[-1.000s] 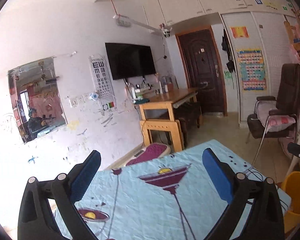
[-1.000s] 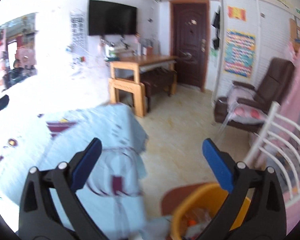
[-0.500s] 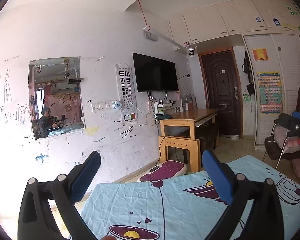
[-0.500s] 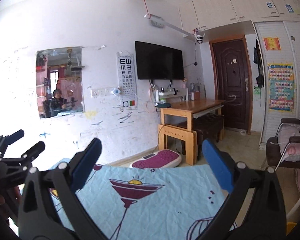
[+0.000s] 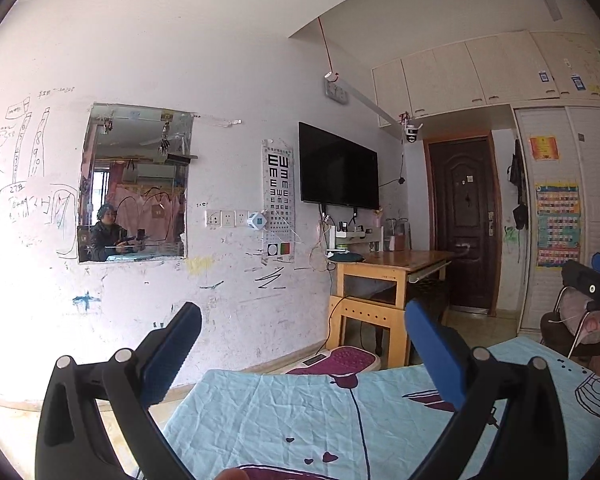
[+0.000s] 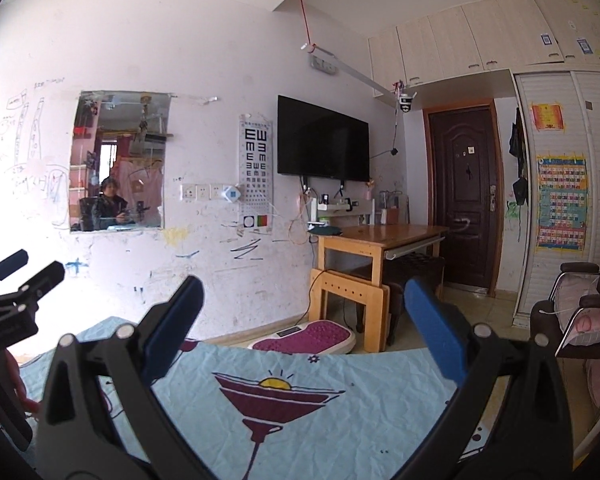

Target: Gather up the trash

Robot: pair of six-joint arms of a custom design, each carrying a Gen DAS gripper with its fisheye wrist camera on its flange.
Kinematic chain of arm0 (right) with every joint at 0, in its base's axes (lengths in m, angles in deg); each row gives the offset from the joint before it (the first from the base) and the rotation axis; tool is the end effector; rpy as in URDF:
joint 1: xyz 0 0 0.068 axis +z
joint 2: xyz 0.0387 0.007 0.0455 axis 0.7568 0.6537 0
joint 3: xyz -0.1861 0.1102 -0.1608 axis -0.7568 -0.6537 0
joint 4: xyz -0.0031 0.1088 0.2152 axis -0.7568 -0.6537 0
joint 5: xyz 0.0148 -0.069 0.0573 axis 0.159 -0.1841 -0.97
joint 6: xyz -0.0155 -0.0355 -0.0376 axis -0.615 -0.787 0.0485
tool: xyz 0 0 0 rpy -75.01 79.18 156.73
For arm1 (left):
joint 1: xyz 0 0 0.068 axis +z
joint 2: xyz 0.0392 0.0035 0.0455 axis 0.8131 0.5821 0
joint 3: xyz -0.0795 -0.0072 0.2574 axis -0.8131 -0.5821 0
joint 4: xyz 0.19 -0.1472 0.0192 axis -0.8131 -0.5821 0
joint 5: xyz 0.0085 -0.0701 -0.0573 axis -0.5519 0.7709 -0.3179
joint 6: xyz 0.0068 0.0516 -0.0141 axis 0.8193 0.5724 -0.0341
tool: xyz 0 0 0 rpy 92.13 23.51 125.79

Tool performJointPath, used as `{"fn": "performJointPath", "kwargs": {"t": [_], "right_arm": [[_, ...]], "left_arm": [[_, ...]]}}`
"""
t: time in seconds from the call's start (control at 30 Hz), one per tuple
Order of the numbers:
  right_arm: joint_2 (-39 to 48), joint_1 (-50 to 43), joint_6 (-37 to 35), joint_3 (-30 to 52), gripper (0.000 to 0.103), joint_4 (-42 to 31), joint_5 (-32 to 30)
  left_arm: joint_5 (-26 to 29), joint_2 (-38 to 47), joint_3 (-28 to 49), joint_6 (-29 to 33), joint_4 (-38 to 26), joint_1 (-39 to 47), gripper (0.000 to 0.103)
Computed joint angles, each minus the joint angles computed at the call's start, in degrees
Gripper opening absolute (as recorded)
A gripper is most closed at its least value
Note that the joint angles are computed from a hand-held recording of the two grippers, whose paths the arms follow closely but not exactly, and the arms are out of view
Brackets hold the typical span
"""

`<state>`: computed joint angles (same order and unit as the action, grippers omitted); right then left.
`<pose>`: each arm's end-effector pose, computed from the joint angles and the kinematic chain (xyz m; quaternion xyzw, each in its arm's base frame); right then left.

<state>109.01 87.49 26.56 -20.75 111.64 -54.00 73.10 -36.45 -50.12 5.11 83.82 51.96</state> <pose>0.2135 0.1497 0.2794 -0.0835 0.7246 0.0856 0.6787 0.1715 0.0018 0.2583 -0.0743 0.7110 0.0784 0.6948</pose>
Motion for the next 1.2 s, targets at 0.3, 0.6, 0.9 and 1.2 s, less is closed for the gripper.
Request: {"fn": "performJointPath", "kwargs": {"t": [0.3, 0.6, 0.9, 1.2], "right_arm": [[3.51, -0.46, 1.23, -0.99, 0.097, 3.26, -0.83], [4.76, -1.29, 2.4, -0.75, 0.097, 2.97, -2.15], [3.46, -0.51, 2.11, -0.46, 0.097, 0.68, -1.66], [-9.16, 3.28, 7.37, 0.92, 0.097, -21.27, -0.28]], "left_arm": [[4.2, 1.87, -0.06, -2.41, 0.96, 4.4, 0.097], [4.34, 1.81, -0.56, -2.61, 1.59, 4.59, 0.097], [4.77, 0.77, 2.2, -4.21, -6.31, 5.38, 0.097], [3.34, -13.22, 9.72, -5.34, -34.21, 5.63, 0.097]]}}
